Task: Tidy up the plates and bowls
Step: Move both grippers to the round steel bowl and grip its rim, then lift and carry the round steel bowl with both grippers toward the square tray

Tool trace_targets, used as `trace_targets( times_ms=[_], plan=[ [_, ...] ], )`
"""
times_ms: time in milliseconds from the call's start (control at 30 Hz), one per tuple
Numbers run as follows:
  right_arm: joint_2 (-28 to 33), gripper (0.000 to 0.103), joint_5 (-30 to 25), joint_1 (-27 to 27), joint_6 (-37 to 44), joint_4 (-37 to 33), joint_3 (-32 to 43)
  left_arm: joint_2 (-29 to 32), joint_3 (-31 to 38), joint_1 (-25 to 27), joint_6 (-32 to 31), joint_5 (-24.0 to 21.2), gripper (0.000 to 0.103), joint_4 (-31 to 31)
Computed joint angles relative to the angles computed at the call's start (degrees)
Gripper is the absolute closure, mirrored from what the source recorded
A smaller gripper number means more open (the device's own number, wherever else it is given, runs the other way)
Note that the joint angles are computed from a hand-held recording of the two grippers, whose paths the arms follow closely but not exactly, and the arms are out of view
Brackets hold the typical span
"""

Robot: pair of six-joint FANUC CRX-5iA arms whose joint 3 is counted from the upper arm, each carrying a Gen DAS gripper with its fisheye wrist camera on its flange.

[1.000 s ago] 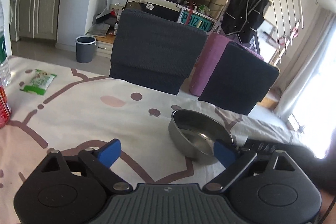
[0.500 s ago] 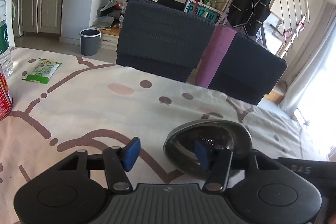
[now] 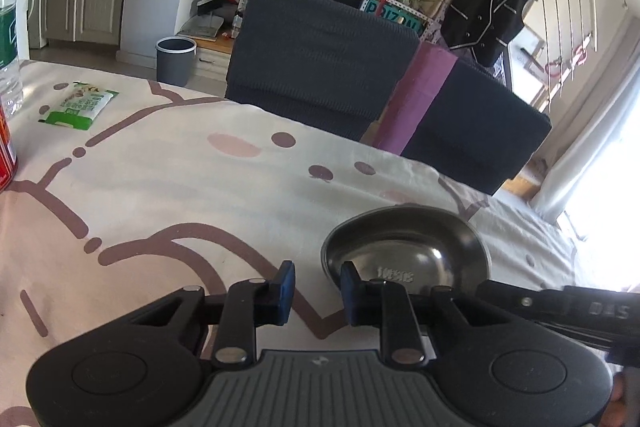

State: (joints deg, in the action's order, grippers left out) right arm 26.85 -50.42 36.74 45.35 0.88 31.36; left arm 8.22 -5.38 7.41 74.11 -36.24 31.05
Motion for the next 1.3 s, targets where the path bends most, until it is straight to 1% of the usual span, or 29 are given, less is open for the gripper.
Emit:
trace_targets(
  times_ms=[167,233,267,300,367,400,433,500,567,733,800,833,900,967,1000,1033,1067,1100,1167,1267,1300],
  plan=[
    [2.1,0.092,0.0,0.4,-3.8,3.6,1.0,-0.5,-1.6,-0.5,-2.6,1.8,0.077,3.8],
    [3.0,0.086,-0.2,0.5,-4.4,4.0,1.6,-0.5,-1.6,-0.7,-3.0,2.0,0.077,4.1],
    [3.1,0.084,-0.1,0.5,-4.6,4.2,1.6,-0.4,-1.5,-0.7,-3.0,2.0,0.077,3.9],
    [3.1,0.084,-0.1,0.6,-4.6,4.3,1.4,-0.4,-1.3,-0.8,-2.7,1.9,0.077,3.5],
    [2.8,0.089,-0.2,0.6,-3.6,4.3,1.3,-0.2,-0.9,-0.7,-1.8,1.3,0.077,2.5],
    [2.9,0.095,-1.1,0.5,-2.7,3.7,1.8,0.0,-0.6,-0.6,-1.6,0.7,0.077,2.2],
    [2.9,0.099,-1.9,0.2,-1.9,2.7,2.4,0.0,-0.6,-0.5,-1.5,0.3,0.077,2.0],
    [2.9,0.099,-3.7,-0.6,-0.7,-0.7,3.7,0.3,0.6,-0.4,0.2,-1.2,0.077,-0.4],
    [2.8,0.099,-5.6,-1.1,-1.1,-2.4,4.6,0.4,1.1,-0.2,0.9,-2.5,0.077,-0.8],
    [2.6,0.097,-11.9,-3.6,-1.7,-11.5,8.0,-0.1,1.8,0.2,-0.6,-4.7,0.077,-0.7],
    [2.2,0.094,-13.9,-4.3,-1.8,-15.2,9.0,-0.2,2.5,0.2,0.0,-5.8,0.077,-2.2],
    [1.8,0.093,-14.1,-4.1,-1.7,-15.5,8.8,-0.1,2.8,0.2,0.1,-6.3,0.077,-2.6],
    [1.5,0.093,-14.8,-3.1,-2.1,-13.9,8.8,-0.1,3.1,0.4,0.8,-7.0,0.077,-3.3],
    [1.5,0.091,-15.2,-1.7,-1.2,-11.2,9.0,0.0,3.7,0.6,1.6,-8.0,0.077,-4.6],
    [1.5,0.087,-15.4,-1.0,-0.6,-9.3,9.0,0.0,4.1,0.7,2.1,-8.7,0.077,-5.3],
    [1.7,0.074,-15.6,-0.2,-0.1,-7.4,9.1,0.1,4.6,0.8,2.2,-9.7,0.077,-5.9],
    [1.6,0.066,-15.1,0.4,0.5,-5.8,8.8,0.1,5.1,0.9,2.3,-10.6,0.077,-6.5],
    [1.5,0.055,-14.4,0.8,0.8,-4.8,8.4,0.2,5.5,1.0,2.5,-11.5,0.077,-7.1],
    [1.2,0.053,-13.4,1.3,2.4,-3.2,7.8,0.3,5.9,1.2,2.1,-13.0,0.077,-7.2],
    [2.2,0.053,-13.8,2.5,3.1,1.0,8.1,0.7,6.8,1.5,3.2,-14.8,0.078,-7.9],
    [2.2,0.053,-13.6,2.7,3.5,1.7,7.9,0.9,7.1,1.6,3.6,-15.4,0.080,-8.0]
  ],
)
